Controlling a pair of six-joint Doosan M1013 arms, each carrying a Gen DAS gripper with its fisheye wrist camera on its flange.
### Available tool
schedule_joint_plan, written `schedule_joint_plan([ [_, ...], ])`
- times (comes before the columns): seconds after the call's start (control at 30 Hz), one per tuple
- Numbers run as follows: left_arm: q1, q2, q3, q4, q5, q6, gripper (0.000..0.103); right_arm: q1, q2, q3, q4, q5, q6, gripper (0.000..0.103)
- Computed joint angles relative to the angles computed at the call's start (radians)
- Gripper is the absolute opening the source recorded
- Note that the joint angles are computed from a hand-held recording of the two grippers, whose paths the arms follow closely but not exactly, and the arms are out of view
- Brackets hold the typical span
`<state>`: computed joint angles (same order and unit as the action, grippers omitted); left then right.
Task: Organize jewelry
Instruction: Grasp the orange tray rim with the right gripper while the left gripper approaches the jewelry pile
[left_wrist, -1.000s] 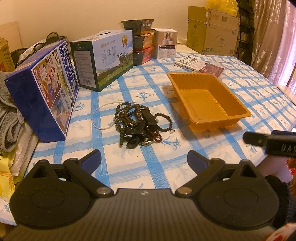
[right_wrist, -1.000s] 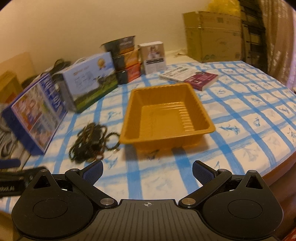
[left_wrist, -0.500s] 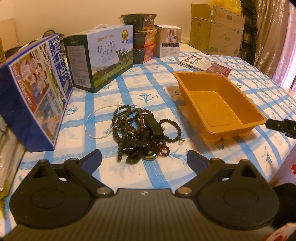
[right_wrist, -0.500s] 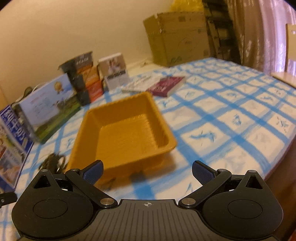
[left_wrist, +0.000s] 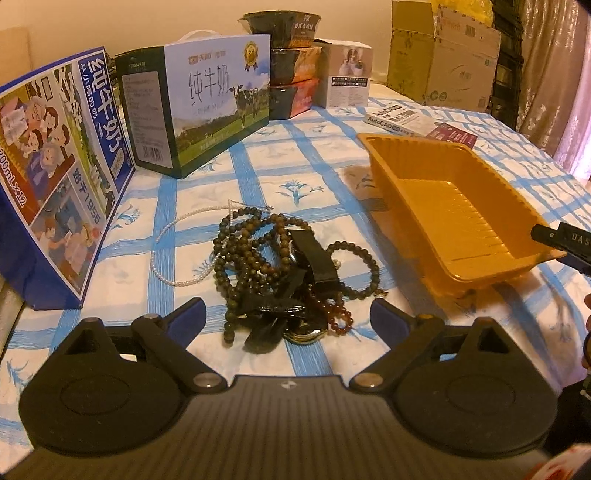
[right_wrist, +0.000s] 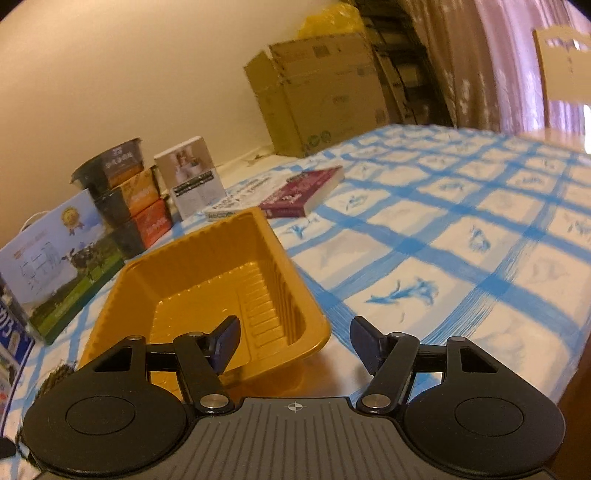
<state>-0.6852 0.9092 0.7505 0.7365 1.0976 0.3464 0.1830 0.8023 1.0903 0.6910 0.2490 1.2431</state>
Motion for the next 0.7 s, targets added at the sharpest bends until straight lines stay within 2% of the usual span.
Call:
schedule_joint_plan([
  [0.1, 0.004, 0.003, 0.0, -0.004, -0.002, -0.001, 0.095, 0.004, 0.011, 0.002, 0.06, -0.05, -0.044, 0.065],
  [0.13, 0.005, 0.005, 0.0, -0.002, -0.003, -0.002, 0.095, 0.005, 0.016, -0.001, 0.091, -0.055, -0.072, 0.065],
  [0.2, 0.007, 0.011, -0.007, -0.007, 0.003, 0.006, 0.094, 0.006, 0.028, -0.017, 0.046, -0.06, -0.02, 0.062],
  [0.33, 0.013, 0.015, -0.01, -0.017, -0.007, 0.008, 0.089, 0.006, 0.047, -0.036, 0.118, -0.063, -0.08, 0.056],
  [0.53, 0.016, 0.025, -0.022, -0.021, -0.01, 0.01, 0.088, 0.006, 0.063, -0.056, 0.151, -0.055, -0.117, 0.039],
  [0.6, 0.016, 0.026, -0.024, -0.017, -0.009, 0.012, 0.088, 0.006, 0.064, -0.057, 0.165, -0.053, -0.138, 0.026],
  [0.7, 0.016, 0.027, -0.024, -0.015, -0.013, 0.014, 0.087, 0.005, 0.063, -0.052, 0.251, -0.056, -0.241, 0.015],
])
